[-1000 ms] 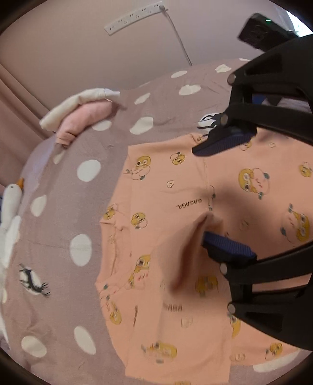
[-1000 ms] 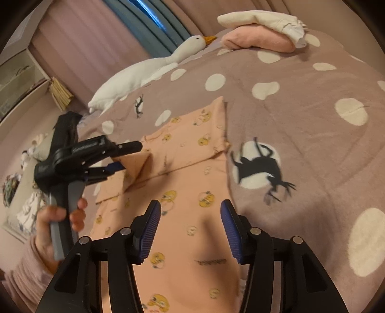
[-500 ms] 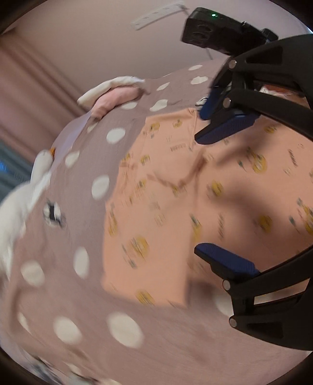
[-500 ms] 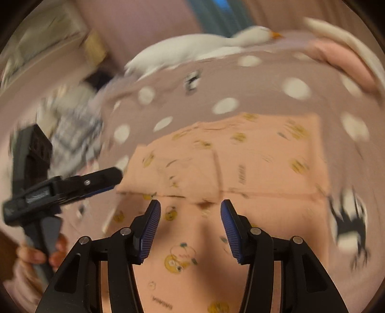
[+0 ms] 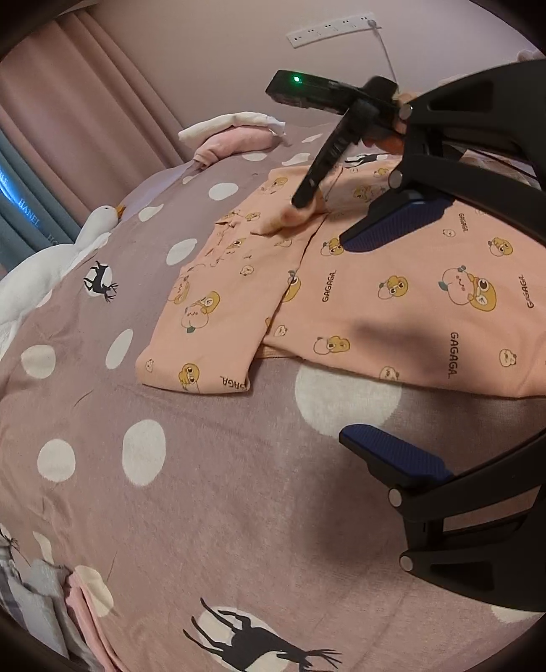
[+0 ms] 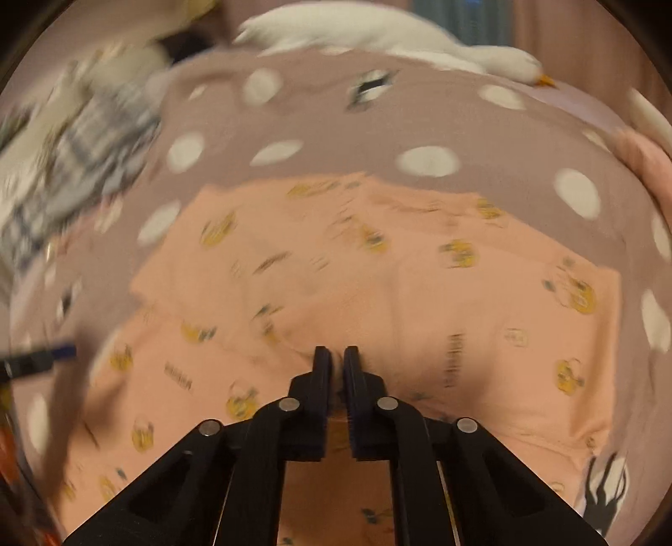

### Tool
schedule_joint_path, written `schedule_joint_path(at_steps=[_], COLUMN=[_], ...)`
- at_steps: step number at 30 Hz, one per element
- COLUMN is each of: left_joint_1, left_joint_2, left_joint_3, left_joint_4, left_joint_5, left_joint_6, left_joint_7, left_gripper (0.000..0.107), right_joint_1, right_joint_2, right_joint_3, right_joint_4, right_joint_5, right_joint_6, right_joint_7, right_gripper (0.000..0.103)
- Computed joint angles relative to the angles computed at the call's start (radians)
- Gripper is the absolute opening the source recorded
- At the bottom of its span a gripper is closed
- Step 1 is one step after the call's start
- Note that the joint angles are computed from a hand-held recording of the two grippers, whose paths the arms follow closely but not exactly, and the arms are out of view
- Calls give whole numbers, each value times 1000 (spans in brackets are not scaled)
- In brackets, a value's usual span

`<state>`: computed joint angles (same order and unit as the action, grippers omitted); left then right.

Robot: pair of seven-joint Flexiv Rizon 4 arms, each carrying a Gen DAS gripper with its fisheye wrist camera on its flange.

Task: Fold small clothes

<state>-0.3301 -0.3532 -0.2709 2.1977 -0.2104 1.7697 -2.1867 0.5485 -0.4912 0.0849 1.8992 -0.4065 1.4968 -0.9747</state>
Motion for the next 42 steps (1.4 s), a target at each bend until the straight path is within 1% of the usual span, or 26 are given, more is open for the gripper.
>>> schedule_joint_path(at_steps=[1, 3, 5, 6, 7, 8, 9, 10, 11, 12, 14, 16, 18, 22, 24, 27, 29, 31, 33, 35, 37, 39, 40, 41, 42], left_joint_1=[12, 37, 22, 1, -1, -7, -6, -9, -38, -40, -31, -53, -68, -69, -57, -58, -70, -75, -89, -103, -119, -105, -100, -103, -110], left_joint_2=[-1, 0, 5, 8, 8, 9, 9, 9, 10, 10, 12, 15, 20, 26, 25, 23, 23, 25, 29, 30, 28, 25, 24, 23, 23], left_joint_3=[-13, -39, -19, 4, 7, 15, 15, 20, 51, 54, 44, 67, 83, 86, 74, 71, 82, 86, 101, 117, 134, 115, 109, 110, 116], left_joint_4=[4, 12, 11, 6, 6, 6, 8, 10, 6, 7, 8, 5, 8, 16, 19, 12, 8, 7, 6, 6, 2, 5, 3, 0, -3], left_joint_5=[2, 10, 13, 11, 11, 9, 8, 7, 0, -1, -3, -6, -8, -15, -15, -16, -16, -16, -16, -17, -20, -20, -19, -18, -18], left_joint_6=[8, 19, 11, 2, 0, -1, 1, 4, 0, 0, -4, -14, -20, -18, -13, -18, -25, -27, -31, -33, -37, -28, -27, -29, -32], left_joint_7=[-3, -5, -4, -1, 2, 2, 2, 2, -1, -1, 0, 2, 4, 0, 0, 1, 3, 4, 6, 5, 0, -1, 1, 3, 4], left_gripper=[84, 84, 84, 84, 84, 84, 84, 84, 84, 84, 84, 84, 84, 84, 84, 84, 84, 84, 84, 84, 84, 84, 84, 84, 84], right_joint_1=[-35, -102, -220, -283, -332, -397, -460, -517, -547, -563, -606, -610, -634, -699, -727, -698, -728, -745, -726, -728, -748, -763, -770, -777, -785], right_joint_2=[3, -3, -18, -33, -46, -64, -89, -118, -134, -149, -180, -200, -225, -284, -320, -300, -337, -370, -349, -342, -353, -372, -382, -393, -402], right_joint_3=[34, 85, 202, 268, 317, 386, 456, 523, 559, 580, 634, 649, 680, 747, 777, 738, 781, 805, 771, 756, 765, 772, 775, 777, 779], right_joint_4=[0, 7, 10, 5, 5, 5, 0, -10, -8, -6, -9, -16, -18, -4, 2, -4, -11, -9, 2, 18, 34, 48, 56, 63, 64], right_joint_5=[89, 138, 239, 275, 304, 329, 342, 351, 360, 361, 338, 319, 300, 266, 240, 191, 133, 107, 120, 106, 73, 58, 50, 39, 16], right_joint_6=[26, 77, 124, 134, 148, 161, 170, 175, 191, 214, 239, 250, 276, 369, 400, 349, 357, 410, 428, 444, 468, 526, 556, 582, 586], right_joint_7=[-4, 50, 64, 62, 63, 57, 47, 43, 48, 54, 70, 99, 124, 181, 214, 243, 252, 274, 317, 344, 367, 397, 412, 426, 440], right_gripper=[7, 7, 7, 7, 7, 8, 12, 24, 36, 39, 40, 40, 40, 40, 40, 40, 40, 40, 41, 41, 41, 44, 49, 51, 51])
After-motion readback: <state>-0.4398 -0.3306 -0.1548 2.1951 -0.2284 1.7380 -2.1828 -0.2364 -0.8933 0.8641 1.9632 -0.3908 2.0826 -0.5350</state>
